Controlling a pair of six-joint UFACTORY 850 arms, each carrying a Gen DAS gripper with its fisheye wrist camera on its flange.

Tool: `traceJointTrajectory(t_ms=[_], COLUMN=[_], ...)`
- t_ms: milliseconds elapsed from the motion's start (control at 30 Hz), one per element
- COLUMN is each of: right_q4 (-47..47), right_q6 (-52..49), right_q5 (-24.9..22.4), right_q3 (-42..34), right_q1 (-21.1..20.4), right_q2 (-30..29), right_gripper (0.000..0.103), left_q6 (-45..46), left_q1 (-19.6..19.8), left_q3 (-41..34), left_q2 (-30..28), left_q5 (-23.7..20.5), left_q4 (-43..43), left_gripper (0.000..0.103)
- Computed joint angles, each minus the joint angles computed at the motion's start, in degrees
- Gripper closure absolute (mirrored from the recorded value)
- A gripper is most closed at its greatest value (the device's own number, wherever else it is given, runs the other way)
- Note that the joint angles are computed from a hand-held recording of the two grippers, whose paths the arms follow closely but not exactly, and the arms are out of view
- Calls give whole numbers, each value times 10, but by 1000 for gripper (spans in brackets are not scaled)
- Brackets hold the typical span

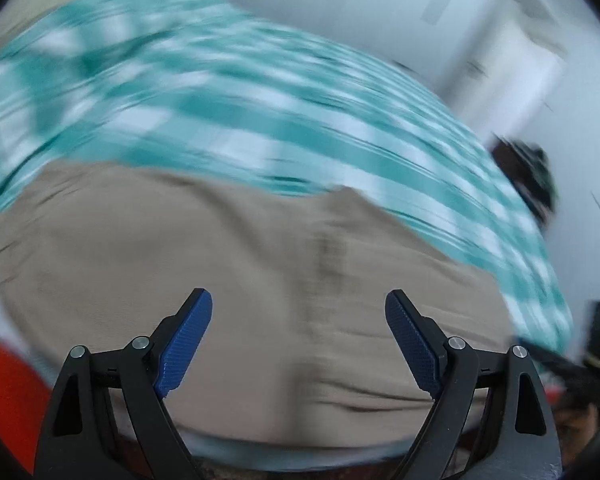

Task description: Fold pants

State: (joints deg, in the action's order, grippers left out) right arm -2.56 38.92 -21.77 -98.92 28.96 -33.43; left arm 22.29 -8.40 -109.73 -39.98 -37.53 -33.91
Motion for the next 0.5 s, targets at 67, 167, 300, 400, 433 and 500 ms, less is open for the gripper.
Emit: traceJointTrajectory(t_ms=[67, 167, 300, 400, 433, 500], right_q4=[76, 16, -17, -46, -44, -35], right_q6=[-53, -21, -25, -6, -6, -11], right_q5=[-18, -25, -45, -30, -29, -17], right_q3=[14, 26, 9, 24, 25, 36], right_q1=[-3, 9, 19, 22, 22, 21], right_q2=[-12, -17, -26, -20, -17, -12], right_gripper=[51, 51, 51, 51, 51, 51], left_q6=[37, 58, 0, -31, -15, -9], left_q1=[-26, -58, -78, -78, -74, -67], left_q3=[-24, -67, -144, -118, -94, -69], left_q2=[-12, -42, -108, -105, -91, -76], left_q5=[-32, -63, -110, -104, -86, -74], left_q4=[7, 28, 94, 150, 140, 141], left_gripper=[12, 11, 12, 13, 12, 12])
